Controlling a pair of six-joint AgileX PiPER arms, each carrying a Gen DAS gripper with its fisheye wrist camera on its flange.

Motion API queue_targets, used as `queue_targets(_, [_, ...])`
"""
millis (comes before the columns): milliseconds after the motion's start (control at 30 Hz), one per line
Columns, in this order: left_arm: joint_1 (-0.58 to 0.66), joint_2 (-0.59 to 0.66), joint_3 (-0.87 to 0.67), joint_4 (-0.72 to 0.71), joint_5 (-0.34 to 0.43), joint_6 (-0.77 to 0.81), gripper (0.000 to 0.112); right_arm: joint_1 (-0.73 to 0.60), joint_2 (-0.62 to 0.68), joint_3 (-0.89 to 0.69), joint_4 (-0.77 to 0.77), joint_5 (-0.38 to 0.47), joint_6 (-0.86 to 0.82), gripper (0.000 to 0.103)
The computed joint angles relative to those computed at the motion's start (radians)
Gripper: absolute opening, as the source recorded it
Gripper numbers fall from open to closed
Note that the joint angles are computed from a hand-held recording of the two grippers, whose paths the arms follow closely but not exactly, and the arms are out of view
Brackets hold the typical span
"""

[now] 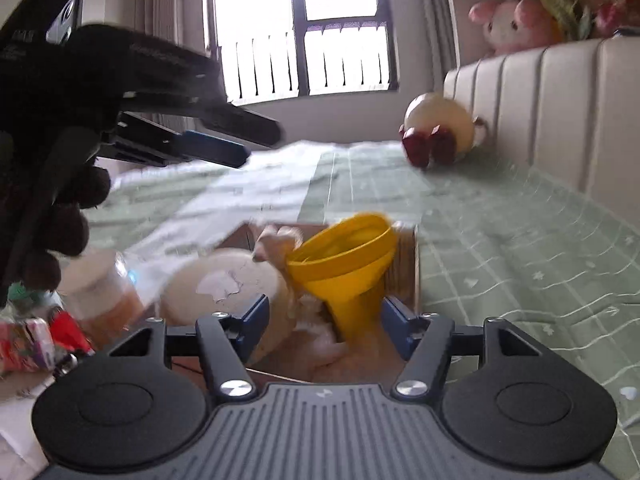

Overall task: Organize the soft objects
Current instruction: 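Carry the pouch and the grasped pink bow into the pink box and open both tools, then grasp the pink bubble-wrapped stick with the left tool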

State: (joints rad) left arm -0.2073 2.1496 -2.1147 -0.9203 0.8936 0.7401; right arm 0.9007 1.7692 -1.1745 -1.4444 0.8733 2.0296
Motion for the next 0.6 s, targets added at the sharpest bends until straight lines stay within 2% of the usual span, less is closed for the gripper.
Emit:
queue_targets(67, [0.016, -0.067, 0.085, -0.03, -0.034, 0.05, 0.042, 0.05, -0.011, 0.015, 0.003, 0.058, 0.027, 0.066])
queue_targets(167, [0.079, -0.198, 0.288, -0.126, -0.039, 0.196, 0.042, 0.125, -0.009, 0.006, 0.043, 0.123, 0.038, 0.067])
queue_targets(367, [0.282, -0.423, 0.68, -0.26, -0.033, 0.514, 0.043, 0.211, 0.085, -0.139, 0.164, 0.16, -0.043, 0.067])
queue_targets(500, [0.486, -0.506, 0.813, -0.292, -0.049, 0.62, 0.043, 0.247, 0.171, -0.279, 0.233, 0.159, -0.145, 0.067])
queue_targets(600, [0.615, -0.512, 0.834, -0.268, -0.049, 0.62, 0.043, 0.243, 0.228, -0.372, 0.266, 0.133, -0.213, 0.067])
